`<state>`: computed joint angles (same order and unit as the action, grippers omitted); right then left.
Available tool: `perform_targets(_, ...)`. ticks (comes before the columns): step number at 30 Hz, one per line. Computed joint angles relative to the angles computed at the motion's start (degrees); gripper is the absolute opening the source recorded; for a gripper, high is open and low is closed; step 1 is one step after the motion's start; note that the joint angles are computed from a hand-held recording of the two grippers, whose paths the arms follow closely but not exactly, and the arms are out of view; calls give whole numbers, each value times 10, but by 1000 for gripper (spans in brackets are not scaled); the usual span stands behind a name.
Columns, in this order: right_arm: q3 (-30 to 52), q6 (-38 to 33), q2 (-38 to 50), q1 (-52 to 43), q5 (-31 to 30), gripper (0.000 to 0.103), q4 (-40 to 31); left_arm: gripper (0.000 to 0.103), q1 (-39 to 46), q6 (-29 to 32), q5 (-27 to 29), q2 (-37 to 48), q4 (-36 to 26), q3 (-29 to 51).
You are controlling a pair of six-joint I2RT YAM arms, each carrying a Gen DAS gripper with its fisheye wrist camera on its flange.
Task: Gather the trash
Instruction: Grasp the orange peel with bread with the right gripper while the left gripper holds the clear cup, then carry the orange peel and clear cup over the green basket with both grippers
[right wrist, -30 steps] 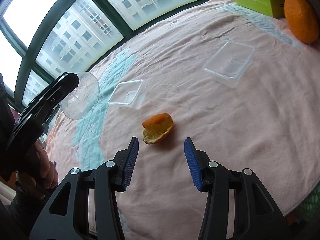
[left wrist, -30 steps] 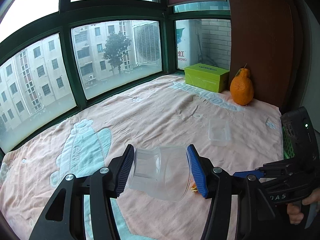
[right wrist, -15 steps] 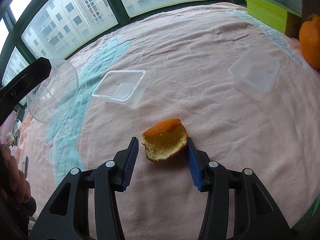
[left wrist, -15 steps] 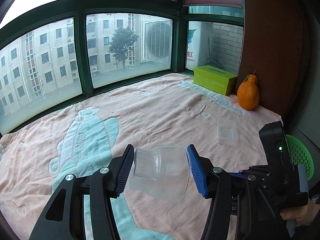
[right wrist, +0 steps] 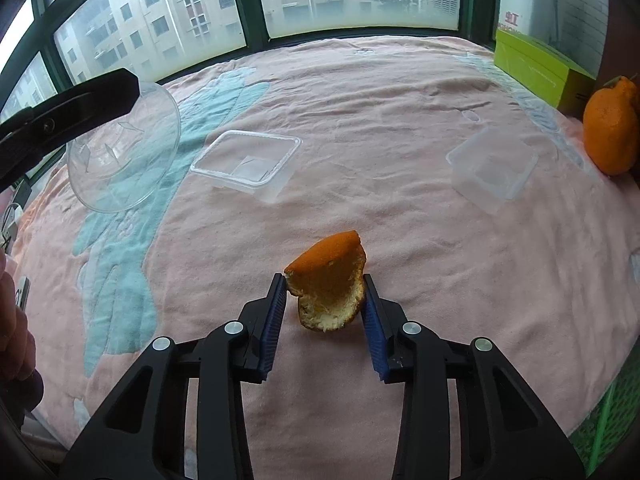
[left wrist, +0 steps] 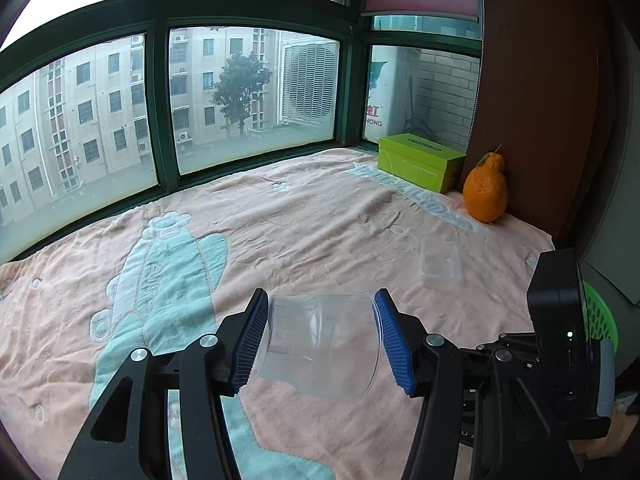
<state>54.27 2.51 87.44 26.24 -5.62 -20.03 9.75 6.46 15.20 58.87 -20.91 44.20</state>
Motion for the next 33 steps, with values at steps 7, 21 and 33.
perform_targets(7,-46,-1,-96,-59,-45,36,-24,53,-63,-28,-21,-13,-7,3)
perform_targets(21,-79,-138,-234,-419,-193,37,-160,53,-322,-115,-128,57,24,47)
perform_targets(33,63,-302,34,-704,-220,37,-222,53,-462,-151,-176,192,45,153)
